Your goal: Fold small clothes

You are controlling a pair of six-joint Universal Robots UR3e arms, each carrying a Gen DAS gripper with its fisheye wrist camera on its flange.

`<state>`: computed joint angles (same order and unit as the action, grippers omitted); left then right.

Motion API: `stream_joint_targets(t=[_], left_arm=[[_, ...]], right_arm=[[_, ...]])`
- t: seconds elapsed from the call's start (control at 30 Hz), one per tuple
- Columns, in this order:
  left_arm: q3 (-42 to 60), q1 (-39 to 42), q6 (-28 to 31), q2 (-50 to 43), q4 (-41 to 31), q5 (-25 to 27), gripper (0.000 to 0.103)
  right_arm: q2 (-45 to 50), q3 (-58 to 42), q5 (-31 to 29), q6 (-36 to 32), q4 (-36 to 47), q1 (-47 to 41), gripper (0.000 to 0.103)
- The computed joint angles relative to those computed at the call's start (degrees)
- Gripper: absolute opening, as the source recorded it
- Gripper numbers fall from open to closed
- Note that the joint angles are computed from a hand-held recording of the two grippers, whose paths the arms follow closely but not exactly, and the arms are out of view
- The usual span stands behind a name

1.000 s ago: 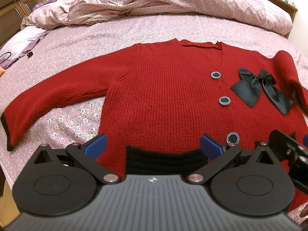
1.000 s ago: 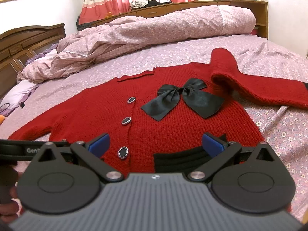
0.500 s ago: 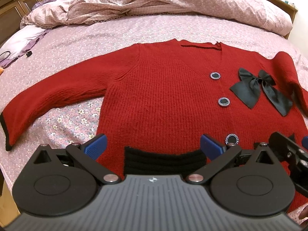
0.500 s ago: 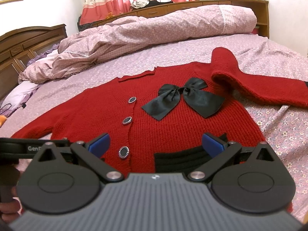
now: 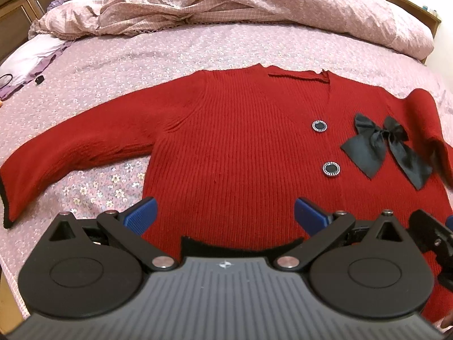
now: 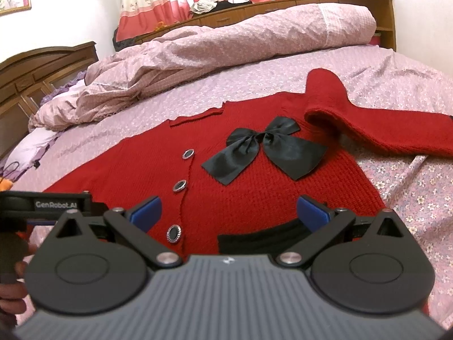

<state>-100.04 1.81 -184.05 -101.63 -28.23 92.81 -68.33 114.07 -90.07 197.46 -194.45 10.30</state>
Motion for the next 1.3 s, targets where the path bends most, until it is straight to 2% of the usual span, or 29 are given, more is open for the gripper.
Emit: stream_joint_targets(t=[0.17, 0.6, 0.9, 1.0, 1.13, 1.3], left_arm=[[3.47, 0.26, -0.53, -1.87, -2.89, -1.72, 0.103], [14.93, -2.57, -2.47, -10.37, -8.16, 0.34, 0.103], [22.7, -4.29, -3.89, -16.58, -10.16, 1.71, 0.103], [24.72, -4.48, -4.67, -18.26, -10.89, 1.69, 0.103], [26.69, -4.67, -5.02, -20.12, -11.55, 1.85, 0.103], [31.05, -3.88, -4.73, -22.62, -14.01, 1.54, 0.103]], right_arm=[[-0.82, 0.81, 1.52, 0.97, 0.01, -2.6, 0.103], [-0.74, 2.43, 5.6, 3.39, -1.59, -12.51, 0.103], [3.09, -1.26, 6.14, 5.7, -0.59, -18.76, 0.103], [5.0, -3.1, 7.6, 7.73, -0.68, -20.92, 0.103], [7.57, -3.94, 15.87, 13.98, -1.2, -25.5, 0.103], [10.46, -6.28, 15.21, 16.51, -1.54, -26.11, 0.103]])
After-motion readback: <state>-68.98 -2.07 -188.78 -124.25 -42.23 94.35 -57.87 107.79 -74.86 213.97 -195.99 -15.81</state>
